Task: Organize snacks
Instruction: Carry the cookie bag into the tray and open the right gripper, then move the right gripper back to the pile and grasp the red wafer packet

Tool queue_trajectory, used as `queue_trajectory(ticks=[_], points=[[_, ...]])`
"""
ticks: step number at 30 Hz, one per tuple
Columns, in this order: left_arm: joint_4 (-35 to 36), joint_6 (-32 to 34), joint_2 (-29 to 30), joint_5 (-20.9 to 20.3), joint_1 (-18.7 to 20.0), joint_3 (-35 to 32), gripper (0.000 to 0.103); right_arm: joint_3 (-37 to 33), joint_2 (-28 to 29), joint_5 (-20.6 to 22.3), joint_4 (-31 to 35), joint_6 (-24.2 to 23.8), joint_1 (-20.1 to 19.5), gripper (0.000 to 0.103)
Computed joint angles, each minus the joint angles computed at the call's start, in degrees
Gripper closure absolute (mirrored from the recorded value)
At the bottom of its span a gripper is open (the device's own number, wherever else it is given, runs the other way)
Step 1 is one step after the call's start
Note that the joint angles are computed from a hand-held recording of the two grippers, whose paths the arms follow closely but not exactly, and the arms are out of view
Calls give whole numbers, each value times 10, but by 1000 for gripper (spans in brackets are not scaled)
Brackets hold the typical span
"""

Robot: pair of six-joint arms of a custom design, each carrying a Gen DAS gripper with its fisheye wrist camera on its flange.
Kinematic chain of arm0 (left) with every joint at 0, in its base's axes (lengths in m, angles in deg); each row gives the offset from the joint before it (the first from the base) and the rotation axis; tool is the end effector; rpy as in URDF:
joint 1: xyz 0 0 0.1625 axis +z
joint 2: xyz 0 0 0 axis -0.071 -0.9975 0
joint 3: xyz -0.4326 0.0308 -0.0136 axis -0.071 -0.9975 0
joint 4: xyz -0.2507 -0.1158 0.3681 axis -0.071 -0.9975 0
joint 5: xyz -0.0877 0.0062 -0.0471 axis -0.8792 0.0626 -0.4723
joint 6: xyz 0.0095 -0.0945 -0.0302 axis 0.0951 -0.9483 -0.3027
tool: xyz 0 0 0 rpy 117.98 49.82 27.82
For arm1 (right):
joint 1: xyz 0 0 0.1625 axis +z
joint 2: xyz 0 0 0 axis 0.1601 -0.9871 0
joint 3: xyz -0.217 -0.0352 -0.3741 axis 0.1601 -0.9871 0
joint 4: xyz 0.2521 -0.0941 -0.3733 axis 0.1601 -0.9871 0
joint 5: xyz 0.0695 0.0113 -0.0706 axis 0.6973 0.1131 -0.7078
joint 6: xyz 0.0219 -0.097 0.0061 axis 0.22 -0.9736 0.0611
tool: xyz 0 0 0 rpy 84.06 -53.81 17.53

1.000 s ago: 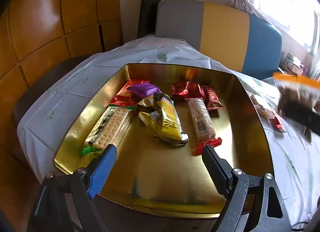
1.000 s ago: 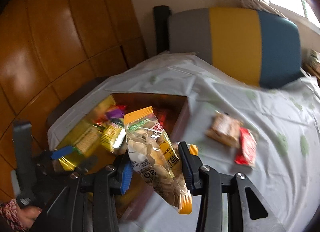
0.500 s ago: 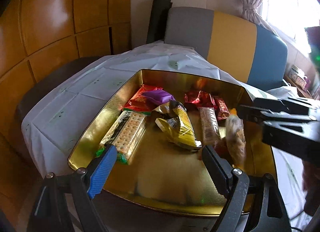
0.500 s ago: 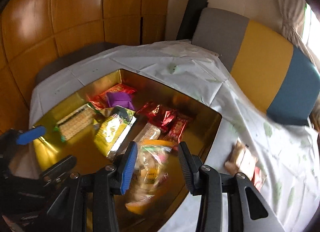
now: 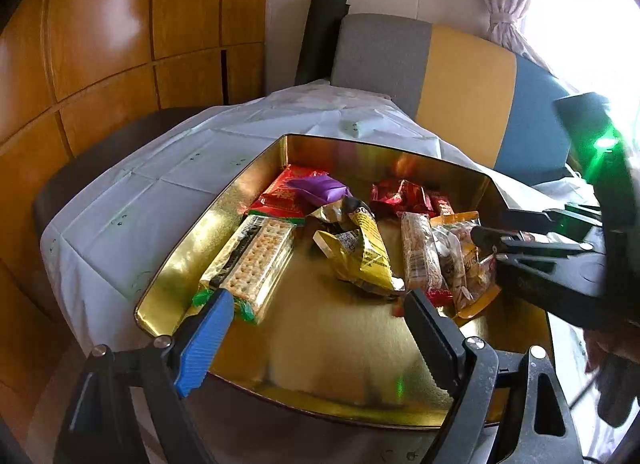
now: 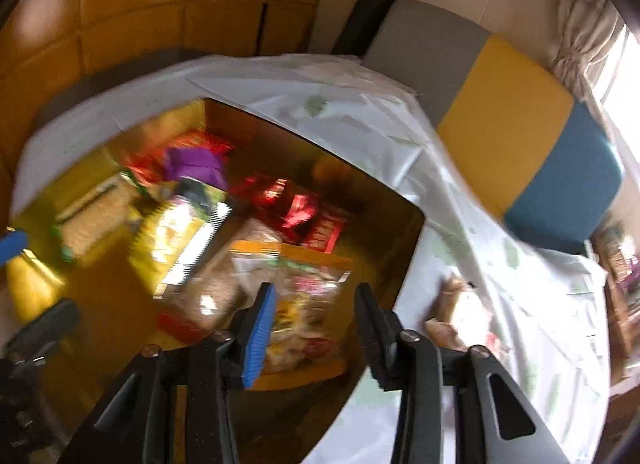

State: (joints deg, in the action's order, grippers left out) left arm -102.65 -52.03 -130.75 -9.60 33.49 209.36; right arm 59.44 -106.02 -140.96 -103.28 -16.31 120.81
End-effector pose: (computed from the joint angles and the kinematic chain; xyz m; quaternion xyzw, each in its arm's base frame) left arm -0.0938 -0.3054 0.2791 0.1350 0.8537 -0.3810 0.3284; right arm 0.3733 -0.3656 0.0224 0.2949 -0.8269 0.2414 0.4136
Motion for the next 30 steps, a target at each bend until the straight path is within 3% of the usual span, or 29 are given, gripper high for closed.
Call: queue_trajectory(ticks=[2, 3, 5, 7, 16, 23, 30], points=[[10, -4, -3, 1, -5, 0, 16, -3, -1, -11, 13, 31, -6, 65], [10, -3, -2, -1, -4, 0, 16, 1, -10, 3, 14, 47, -10, 65], [12, -6, -2, -3, -5, -1, 16, 26, -39, 69, -28, 72, -20, 65], [9, -7, 1, -8, -3, -1, 15, 43, -54, 84, -59, 92, -20, 64], [17, -18, 7, -29, -10, -4, 9, 123, -102, 47, -139, 143, -12, 64], [16, -16, 8, -54, -34, 0, 9, 203, -158, 44, -142, 210, -45, 64], [24, -21, 18, -69, -73, 6, 8, 255, -215, 42, -142, 232, -89, 64]])
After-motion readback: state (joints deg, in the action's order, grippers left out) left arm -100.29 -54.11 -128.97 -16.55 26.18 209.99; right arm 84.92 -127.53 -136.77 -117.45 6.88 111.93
